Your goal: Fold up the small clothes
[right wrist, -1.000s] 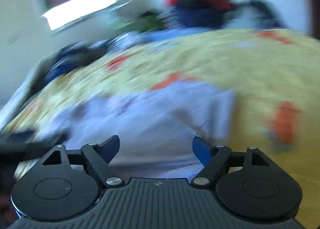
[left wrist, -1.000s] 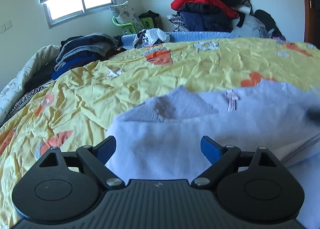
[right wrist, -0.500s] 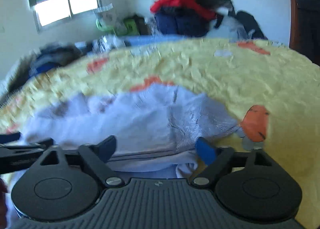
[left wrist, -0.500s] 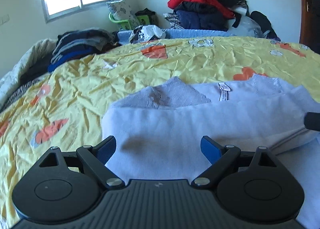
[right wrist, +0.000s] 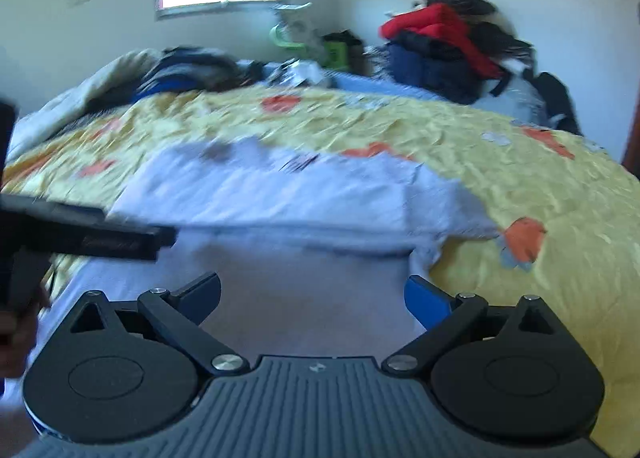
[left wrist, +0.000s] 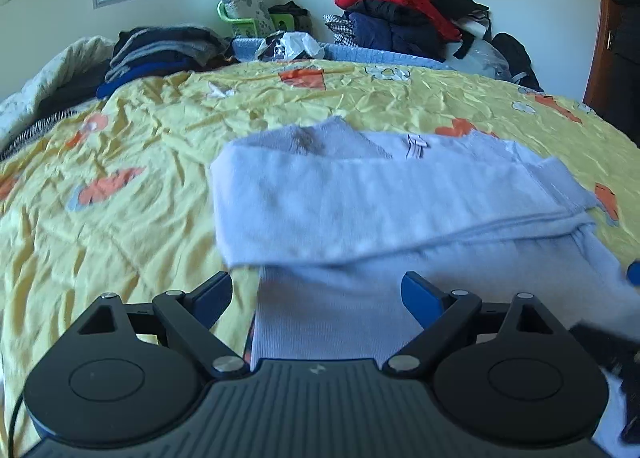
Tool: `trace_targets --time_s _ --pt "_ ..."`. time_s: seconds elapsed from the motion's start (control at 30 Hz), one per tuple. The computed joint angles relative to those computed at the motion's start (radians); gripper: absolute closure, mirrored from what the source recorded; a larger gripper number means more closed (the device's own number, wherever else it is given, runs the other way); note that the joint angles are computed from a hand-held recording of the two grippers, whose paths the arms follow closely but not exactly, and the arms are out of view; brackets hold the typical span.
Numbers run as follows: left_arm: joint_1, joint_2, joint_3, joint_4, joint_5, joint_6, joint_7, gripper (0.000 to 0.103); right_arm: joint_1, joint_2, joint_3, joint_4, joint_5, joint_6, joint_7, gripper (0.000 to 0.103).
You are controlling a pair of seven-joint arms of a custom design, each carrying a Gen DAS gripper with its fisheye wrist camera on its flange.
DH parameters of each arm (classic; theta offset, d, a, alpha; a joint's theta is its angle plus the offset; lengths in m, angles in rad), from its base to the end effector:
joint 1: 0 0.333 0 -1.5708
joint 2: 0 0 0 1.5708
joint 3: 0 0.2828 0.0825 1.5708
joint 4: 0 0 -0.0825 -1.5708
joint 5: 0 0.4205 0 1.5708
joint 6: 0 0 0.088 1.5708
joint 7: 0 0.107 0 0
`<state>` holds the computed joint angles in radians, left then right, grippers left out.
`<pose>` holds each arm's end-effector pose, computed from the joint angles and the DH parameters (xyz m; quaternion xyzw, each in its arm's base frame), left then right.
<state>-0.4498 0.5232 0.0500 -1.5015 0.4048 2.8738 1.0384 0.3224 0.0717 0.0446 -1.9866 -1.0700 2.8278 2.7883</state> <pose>0.6914 -0.3242 0.4176 -0.5627 0.7089 -0.3385 0.2574 0.5797 0.2700 0.4464 -0.6460 0.6093 -0.3244 0.3257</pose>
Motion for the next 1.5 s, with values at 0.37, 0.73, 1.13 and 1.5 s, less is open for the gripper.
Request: trace_targets --time_s 0.37,0.73,1.13,1.5 --pt "-0.012 -0.123 0.019 -0.201 0.079 0.050 -0.085 0.010 -0.002 -0.078 0.029 -0.122 0.060 -0.085 0.063 0.003" --pt "-0.086 -0.231 0.136 -0.327 0.423 0.098 -0.374 0.010 -0.028 -0.172 0.080 -0.225 -0.058 -0.135 0.199 0.001" --pt "0.087 -0.309 -0.032 -0.447 0.247 0.134 -0.257 0.010 -0.031 -0.217 0.106 -0.265 -0.153 -0.180 0.241 0.001" --pt "0.118 -0.351 -0.044 -0.475 0.481 0.082 -0.444 0.010 -0.040 -0.262 0.119 -0.301 -0.146 -0.216 0.234 0.001"
